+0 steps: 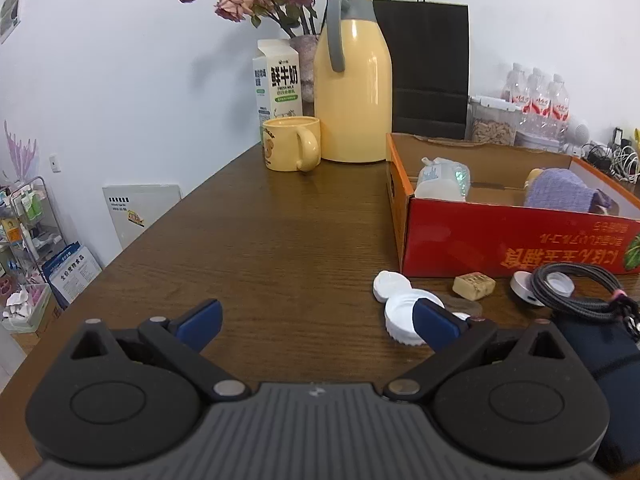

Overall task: Organize objects
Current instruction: 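Grasp the white lid with the left tool while the right tool grasps the black cable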

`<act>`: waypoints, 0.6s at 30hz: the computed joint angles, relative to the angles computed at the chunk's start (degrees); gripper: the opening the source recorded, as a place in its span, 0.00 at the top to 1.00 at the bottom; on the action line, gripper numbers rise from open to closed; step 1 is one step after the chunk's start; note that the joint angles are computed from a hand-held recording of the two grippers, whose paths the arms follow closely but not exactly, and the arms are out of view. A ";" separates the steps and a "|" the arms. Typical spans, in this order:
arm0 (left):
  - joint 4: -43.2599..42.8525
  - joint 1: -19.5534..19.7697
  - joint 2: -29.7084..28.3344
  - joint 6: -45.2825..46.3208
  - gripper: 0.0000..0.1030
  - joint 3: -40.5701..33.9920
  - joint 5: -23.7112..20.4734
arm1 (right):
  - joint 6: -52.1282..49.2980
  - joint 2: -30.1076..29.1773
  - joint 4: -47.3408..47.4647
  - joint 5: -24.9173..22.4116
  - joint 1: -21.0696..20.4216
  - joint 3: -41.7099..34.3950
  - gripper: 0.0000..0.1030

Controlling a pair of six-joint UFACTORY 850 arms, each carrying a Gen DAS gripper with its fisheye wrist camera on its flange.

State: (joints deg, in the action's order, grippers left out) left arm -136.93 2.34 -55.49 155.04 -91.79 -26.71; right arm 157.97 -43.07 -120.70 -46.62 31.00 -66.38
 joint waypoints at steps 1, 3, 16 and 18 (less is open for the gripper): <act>1.61 -0.15 -0.46 -1.60 0.00 -0.88 0.52 | -0.01 0.00 0.17 -0.21 -0.10 -0.01 0.66; 3.78 -0.51 -1.15 -3.61 0.00 -2.15 1.32 | 0.02 0.02 0.42 -0.47 -0.29 0.03 0.66; 9.57 -2.42 -3.21 -8.74 0.01 -5.27 2.30 | 0.08 -0.32 0.74 -0.11 -0.79 -0.26 0.66; 11.19 -2.23 -3.28 -10.37 0.07 -5.37 1.75 | 0.17 -0.40 0.65 -0.09 -0.90 -0.36 0.66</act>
State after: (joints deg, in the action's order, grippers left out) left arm -125.74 0.11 -58.77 144.67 -97.16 -24.97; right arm 158.14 -43.47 -120.04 -46.71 30.10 -66.75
